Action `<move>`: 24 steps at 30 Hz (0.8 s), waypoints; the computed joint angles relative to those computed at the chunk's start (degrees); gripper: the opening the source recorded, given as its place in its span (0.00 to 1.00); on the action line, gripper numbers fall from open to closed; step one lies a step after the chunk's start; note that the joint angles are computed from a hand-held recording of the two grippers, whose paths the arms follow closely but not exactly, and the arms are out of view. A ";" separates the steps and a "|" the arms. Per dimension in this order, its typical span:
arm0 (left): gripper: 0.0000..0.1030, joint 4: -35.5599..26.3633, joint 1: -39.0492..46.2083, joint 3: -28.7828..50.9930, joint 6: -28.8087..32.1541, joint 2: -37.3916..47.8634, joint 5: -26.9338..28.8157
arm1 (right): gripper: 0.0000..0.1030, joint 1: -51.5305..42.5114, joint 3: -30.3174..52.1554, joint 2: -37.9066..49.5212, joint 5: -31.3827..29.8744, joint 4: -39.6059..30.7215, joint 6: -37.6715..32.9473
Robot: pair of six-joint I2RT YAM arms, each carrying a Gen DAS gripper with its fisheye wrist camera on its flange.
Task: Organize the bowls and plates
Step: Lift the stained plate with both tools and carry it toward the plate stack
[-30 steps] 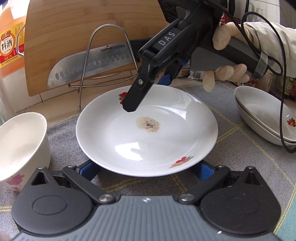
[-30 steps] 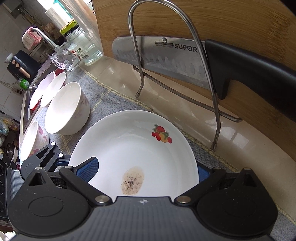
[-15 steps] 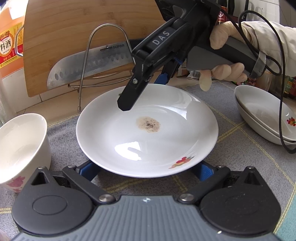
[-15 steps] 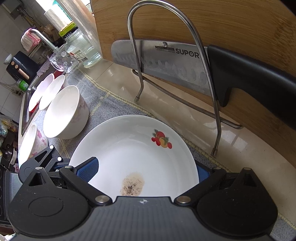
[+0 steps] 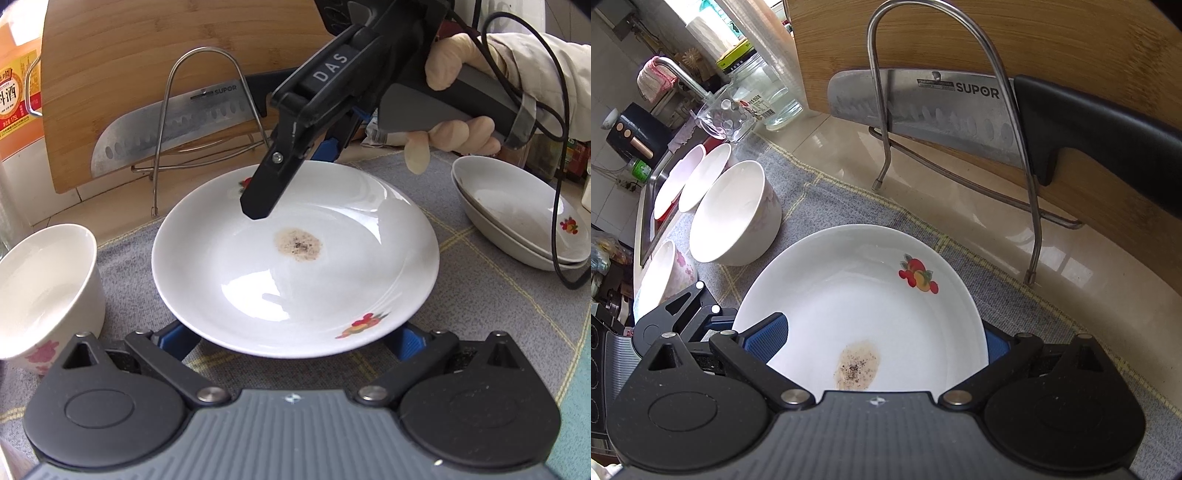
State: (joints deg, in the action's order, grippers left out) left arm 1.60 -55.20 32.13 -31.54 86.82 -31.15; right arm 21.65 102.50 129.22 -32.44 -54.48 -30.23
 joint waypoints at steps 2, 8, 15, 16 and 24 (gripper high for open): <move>0.99 -0.46 -0.09 -0.03 -0.17 -0.48 0.28 | 1.00 0.02 -1.47 -1.07 -0.01 0.47 0.06; 0.99 -3.61 -1.96 0.32 -1.76 -2.38 -0.36 | 1.00 -0.03 -6.18 -4.90 -0.26 1.83 0.09; 0.99 -8.73 -5.07 1.61 -4.17 -4.36 -1.63 | 1.00 -0.28 -12.61 -10.27 -0.92 3.40 0.20; 0.99 -9.38 -5.53 1.67 -4.51 -4.68 -1.77 | 1.00 -0.29 -13.76 -11.23 -1.02 3.74 0.25; 0.99 -16.21 -10.41 3.81 -8.02 -6.35 -3.97 | 1.00 -0.70 -21.97 -18.25 -1.66 5.84 0.02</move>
State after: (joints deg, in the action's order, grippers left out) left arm -14.61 -65.62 35.94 -39.56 80.47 -35.12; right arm 20.95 80.54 110.97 -34.09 -48.64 -30.21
